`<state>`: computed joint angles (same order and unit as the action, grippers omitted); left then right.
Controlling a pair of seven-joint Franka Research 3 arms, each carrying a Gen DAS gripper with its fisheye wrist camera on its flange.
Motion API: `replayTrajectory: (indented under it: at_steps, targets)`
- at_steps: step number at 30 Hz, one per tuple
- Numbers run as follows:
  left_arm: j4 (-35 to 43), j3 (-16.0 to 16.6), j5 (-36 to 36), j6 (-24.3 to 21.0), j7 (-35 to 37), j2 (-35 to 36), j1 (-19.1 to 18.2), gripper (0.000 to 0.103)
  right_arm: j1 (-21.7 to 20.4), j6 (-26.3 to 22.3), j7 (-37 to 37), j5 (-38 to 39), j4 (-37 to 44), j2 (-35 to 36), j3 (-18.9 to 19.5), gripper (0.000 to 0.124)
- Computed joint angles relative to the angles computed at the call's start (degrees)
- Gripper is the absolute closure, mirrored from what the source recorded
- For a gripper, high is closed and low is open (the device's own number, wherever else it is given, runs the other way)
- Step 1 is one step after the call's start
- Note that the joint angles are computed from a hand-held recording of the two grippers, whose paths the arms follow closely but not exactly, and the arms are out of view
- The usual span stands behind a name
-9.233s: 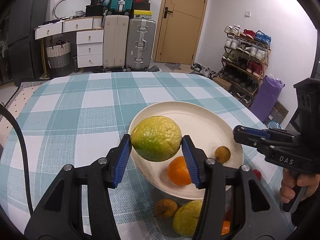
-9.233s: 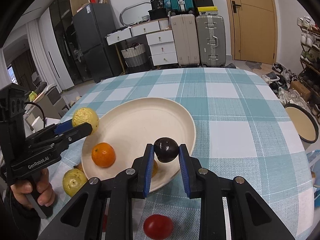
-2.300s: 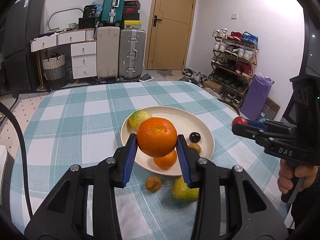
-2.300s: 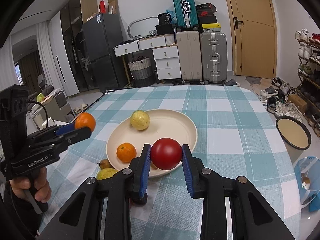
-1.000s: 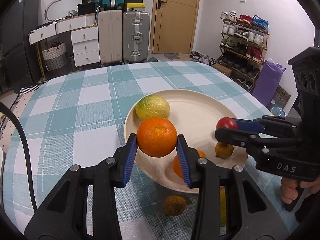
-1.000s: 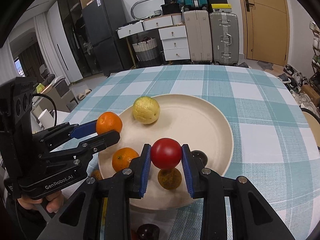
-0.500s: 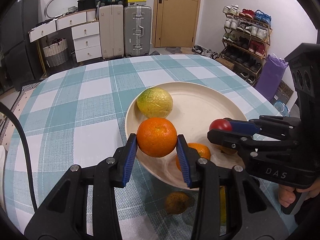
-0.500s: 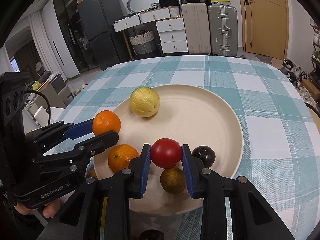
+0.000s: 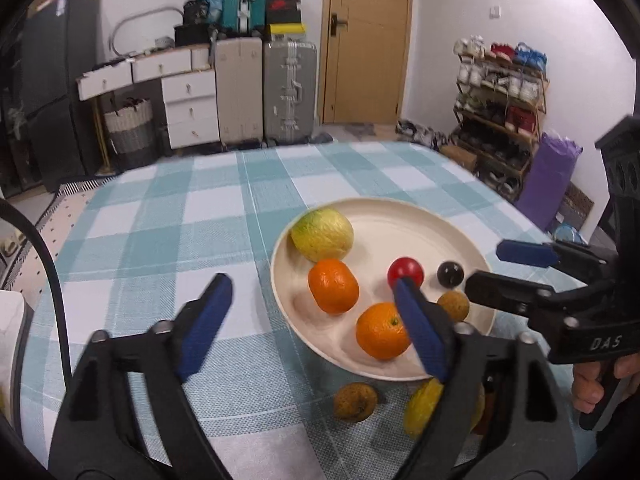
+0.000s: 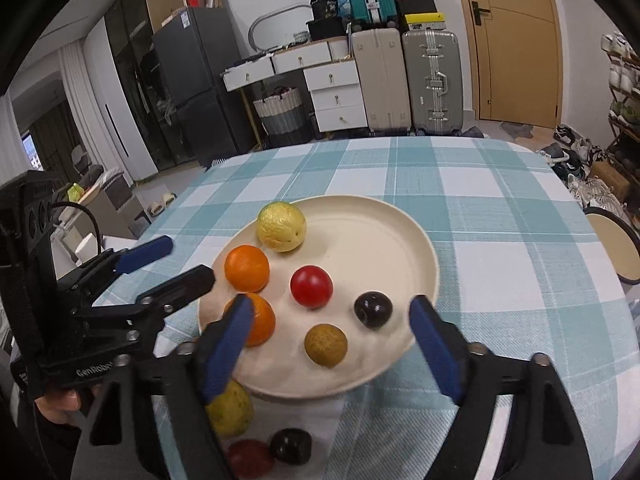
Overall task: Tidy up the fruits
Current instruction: 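Open the right gripper to drop the tomato while the left releases the tangerine onto the plate, then withdraw both grippers from the plate toward the remaining fruits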
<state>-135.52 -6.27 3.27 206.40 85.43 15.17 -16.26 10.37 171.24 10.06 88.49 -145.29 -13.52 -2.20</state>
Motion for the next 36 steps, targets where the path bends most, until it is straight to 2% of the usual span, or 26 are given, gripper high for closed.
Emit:
replayTrajectory:
  at_steps: [5, 7, 8, 13, 15, 21, 25, 30, 34, 36]
  targets:
    - [-4.37, -1.75, 3.41, 1.06, -3.35, -4.05, 2.52, 0.014, -0.58, -0.8, 0.12, -0.64, -3.79, -4.86, -0.78, 0.023]
    - [-6.93, -2.01, 3.5, 2.7, -3.33, -5.95, 2.58, 0.003, -0.5, -0.85, 0.16, -1.37, -5.49, -6.93, -0.92, 0.021]
    - [-8.38, -2.24, 3.7, 4.18, -3.37, -6.82, 2.77, 0.001, -0.43, -0.47, 0.82, -2.35, -6.35, -7.85, -0.82, 0.021]
    - [-13.25, -3.71, 7.35, 4.43, -7.06, -11.45, 4.69, 0.001, 1.01, 0.13, 2.39, -5.88, -10.44, -12.41, -1.9, 0.021]
    - [-14.67, -3.93, 10.89, 4.29, -10.02, -12.81, 5.78, 0.001, 1.91, 1.22, 2.71, -6.79, -12.09, -14.01, -2.22, 0.021]
    - [-18.59, -4.28, 14.42, 4.07, -14.5, -16.04, 6.68, 0.001, 4.46, 4.7, 5.43, -10.14, -15.14, -16.06, -3.63, 0.021]
    - [-19.46, -4.65, 14.37, 4.27, -14.14, -16.37, 6.76, 0.001, 5.77, 5.97, 8.89, -14.18, -16.23, -16.35, -5.05, 0.021]
    - [-18.05, -4.43, 18.01, 2.25, -17.77, -14.85, 6.98, 0.001, 6.54, 7.24, 14.9, -19.86, -16.99, -14.8, -6.01, 0.021]
    - [-17.13, -4.94, 16.29, 1.19, -15.48, -13.5, 6.22, 0.001, 7.22, 8.71, 18.87, -23.79, -17.31, -13.38, -6.47, 0.021]
    - [-16.95, -5.11, 14.71, 0.81, -13.94, -13.17, 5.68, 0.001, 5.99, 8.9, 21.7, -26.71, -17.54, -12.52, -5.28, 0.021]
